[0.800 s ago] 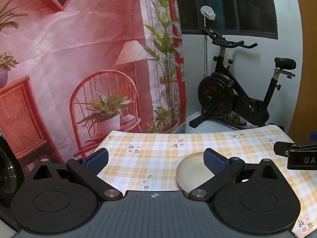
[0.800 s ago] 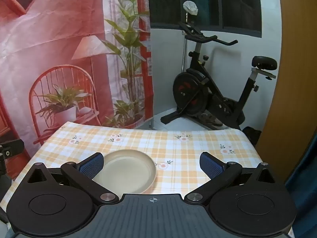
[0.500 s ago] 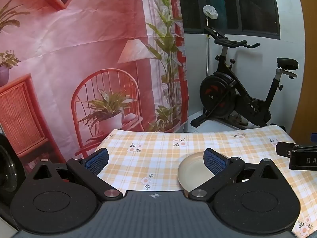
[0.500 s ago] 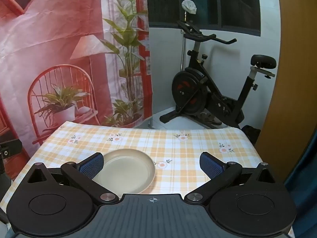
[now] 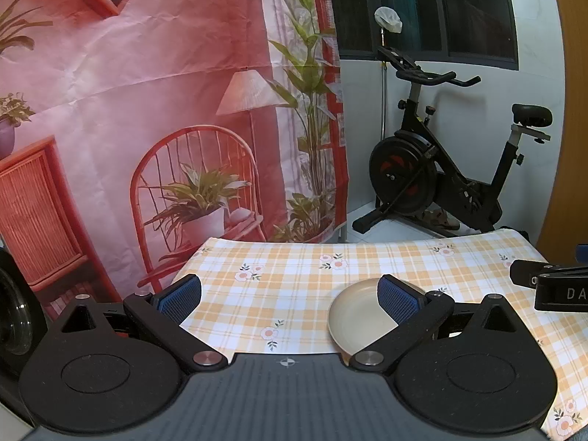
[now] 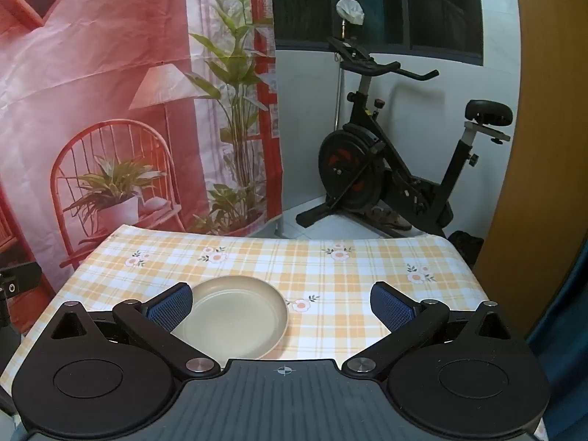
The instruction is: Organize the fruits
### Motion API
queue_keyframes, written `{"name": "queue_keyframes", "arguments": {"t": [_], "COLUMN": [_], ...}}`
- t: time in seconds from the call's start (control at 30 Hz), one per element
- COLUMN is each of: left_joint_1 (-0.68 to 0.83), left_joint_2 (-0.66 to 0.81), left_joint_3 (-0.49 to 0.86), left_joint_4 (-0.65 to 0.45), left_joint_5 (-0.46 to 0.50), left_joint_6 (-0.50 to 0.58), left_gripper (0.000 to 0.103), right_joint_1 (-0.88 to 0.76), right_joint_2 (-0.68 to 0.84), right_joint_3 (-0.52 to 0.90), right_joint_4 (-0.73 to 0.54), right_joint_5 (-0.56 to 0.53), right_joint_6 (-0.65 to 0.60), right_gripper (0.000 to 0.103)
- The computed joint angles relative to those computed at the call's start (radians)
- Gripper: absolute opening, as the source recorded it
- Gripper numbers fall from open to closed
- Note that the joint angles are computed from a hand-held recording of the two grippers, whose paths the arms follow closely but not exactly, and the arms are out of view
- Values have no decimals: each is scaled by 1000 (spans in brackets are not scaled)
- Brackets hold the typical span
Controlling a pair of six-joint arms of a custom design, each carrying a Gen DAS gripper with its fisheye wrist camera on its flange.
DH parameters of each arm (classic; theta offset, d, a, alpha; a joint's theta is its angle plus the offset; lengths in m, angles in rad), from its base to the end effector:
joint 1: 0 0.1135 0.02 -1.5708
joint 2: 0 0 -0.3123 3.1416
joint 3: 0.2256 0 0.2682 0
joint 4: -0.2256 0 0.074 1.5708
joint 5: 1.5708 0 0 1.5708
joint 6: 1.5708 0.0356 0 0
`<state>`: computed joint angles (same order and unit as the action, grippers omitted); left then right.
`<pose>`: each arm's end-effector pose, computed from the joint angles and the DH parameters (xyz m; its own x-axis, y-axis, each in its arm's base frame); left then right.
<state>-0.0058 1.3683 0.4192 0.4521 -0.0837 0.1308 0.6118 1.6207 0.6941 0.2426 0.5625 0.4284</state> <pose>0.2544 0.0015 0.1897 -0.4815 0.1328 -0.8663 -0.0049 0.9880 0.1542 0.2739 0.1690 0.1866 -0.5318 0.0562 -0.8450 0.0807 0.9966 0.0154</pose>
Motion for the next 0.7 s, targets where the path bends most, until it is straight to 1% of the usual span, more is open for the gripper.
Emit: {"name": "queue_keyframes", "arguments": {"t": [0.7], "left_joint_1": [3], "left_joint_2": [11], "left_joint_3": [6], "left_joint_4": [-4], "left_joint_5": [8], "left_joint_6": [-4], "left_gripper": [103], "right_joint_1": [-2], "right_joint_2": [6], "right_joint_3": [0], "right_joint_4": [4], "right_joint_5": [-1], "right_joint_6": [0], "right_gripper": [103]}}
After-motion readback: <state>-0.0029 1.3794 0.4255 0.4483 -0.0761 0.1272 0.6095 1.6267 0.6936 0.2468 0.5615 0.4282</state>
